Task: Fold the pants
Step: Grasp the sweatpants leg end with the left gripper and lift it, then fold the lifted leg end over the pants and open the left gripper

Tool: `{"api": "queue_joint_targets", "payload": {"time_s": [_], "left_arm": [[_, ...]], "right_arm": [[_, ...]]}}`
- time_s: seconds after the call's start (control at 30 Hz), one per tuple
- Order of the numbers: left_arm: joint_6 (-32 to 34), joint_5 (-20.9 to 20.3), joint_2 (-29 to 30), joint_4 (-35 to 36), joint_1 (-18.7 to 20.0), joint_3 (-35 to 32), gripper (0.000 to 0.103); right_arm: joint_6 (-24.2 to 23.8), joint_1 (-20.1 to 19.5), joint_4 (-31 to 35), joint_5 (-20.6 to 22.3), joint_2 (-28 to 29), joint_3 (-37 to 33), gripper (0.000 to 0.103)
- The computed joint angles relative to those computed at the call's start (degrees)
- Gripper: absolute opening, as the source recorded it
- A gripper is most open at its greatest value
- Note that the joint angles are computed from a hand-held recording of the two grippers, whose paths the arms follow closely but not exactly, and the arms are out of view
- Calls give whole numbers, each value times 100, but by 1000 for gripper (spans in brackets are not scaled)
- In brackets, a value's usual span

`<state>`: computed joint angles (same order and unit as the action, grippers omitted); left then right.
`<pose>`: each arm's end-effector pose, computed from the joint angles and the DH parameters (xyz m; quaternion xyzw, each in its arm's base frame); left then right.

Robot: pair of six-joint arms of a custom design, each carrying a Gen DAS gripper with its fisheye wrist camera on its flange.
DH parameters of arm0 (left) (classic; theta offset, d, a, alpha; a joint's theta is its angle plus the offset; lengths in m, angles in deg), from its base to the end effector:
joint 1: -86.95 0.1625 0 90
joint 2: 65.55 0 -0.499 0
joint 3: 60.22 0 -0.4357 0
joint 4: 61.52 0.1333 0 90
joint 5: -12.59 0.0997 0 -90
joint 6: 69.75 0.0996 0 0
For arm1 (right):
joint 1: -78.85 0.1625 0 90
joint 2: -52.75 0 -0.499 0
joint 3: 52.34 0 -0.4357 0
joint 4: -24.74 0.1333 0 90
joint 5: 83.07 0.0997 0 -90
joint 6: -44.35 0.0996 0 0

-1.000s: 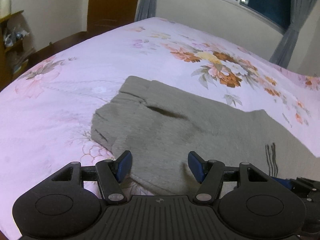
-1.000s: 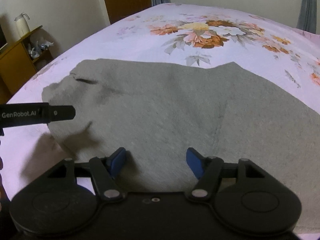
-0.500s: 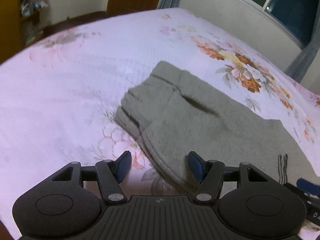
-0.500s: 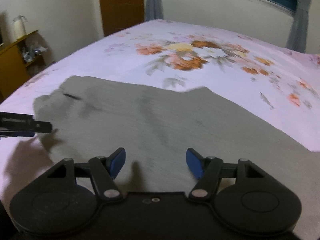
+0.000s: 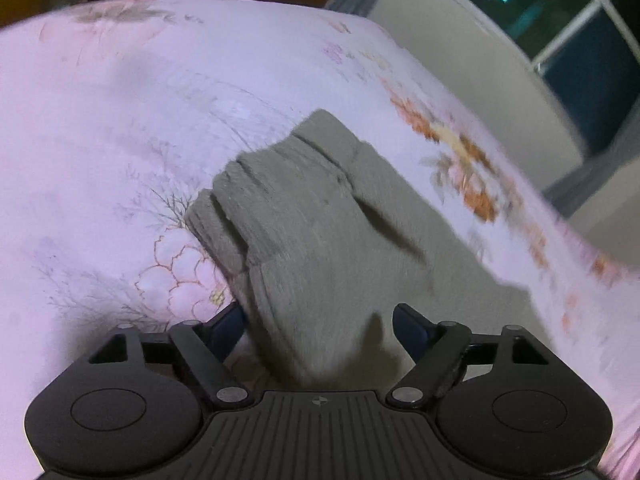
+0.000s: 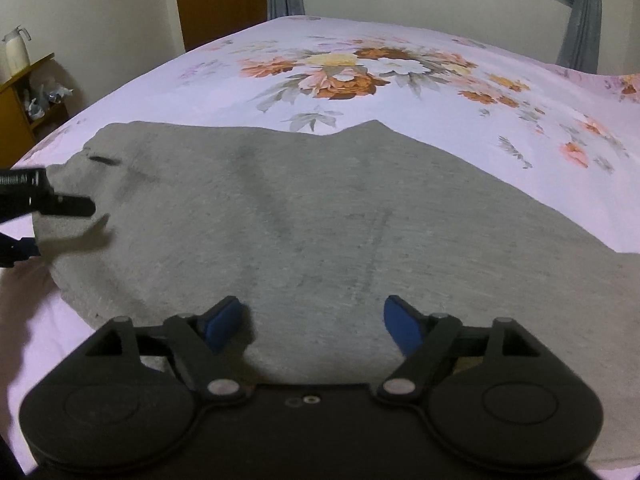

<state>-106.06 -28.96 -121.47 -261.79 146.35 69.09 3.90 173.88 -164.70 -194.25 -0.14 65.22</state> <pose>-0.0876 -0.5564 0.1653 -0.1727 0.8576 -0.4553 0.1657 0.1515 -0.6114 0.1472 0.3120 -0.8864 0.2264 0.2564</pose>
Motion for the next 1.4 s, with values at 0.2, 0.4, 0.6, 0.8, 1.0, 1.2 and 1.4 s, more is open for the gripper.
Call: {"api": "queue_joint_targets", "payload": {"time_s": [0.2,0.4,0.6,0.8,1.0,1.2,1.4], "left_arm": [[-6,-457,260,-1059,305,-19,57],[-302,-775,437,-1374,471,-177,31],[42,-349,562,-1451,217,-264,20],[1419,-90,673,-1810,-267,-573,19],[2799,-404,887,-1730,-751,-1104,19],[3203,-957,1254,-835,-1137,-1531,19],[3096,-1281,1870,944,-1335,-2124,23]], "right_arm": [[-34,-39,-74,105,37,5,87],[-63,-37,22,122,-16,10,87],[28,-60,-217,208,-209,58,73],[176,-190,-317,-72,-288,-6,67],[196,-331,-79,56,-448,58,67],[456,-524,-78,297,-781,143,67],[704,-874,60,406,-1251,225,67]]}}
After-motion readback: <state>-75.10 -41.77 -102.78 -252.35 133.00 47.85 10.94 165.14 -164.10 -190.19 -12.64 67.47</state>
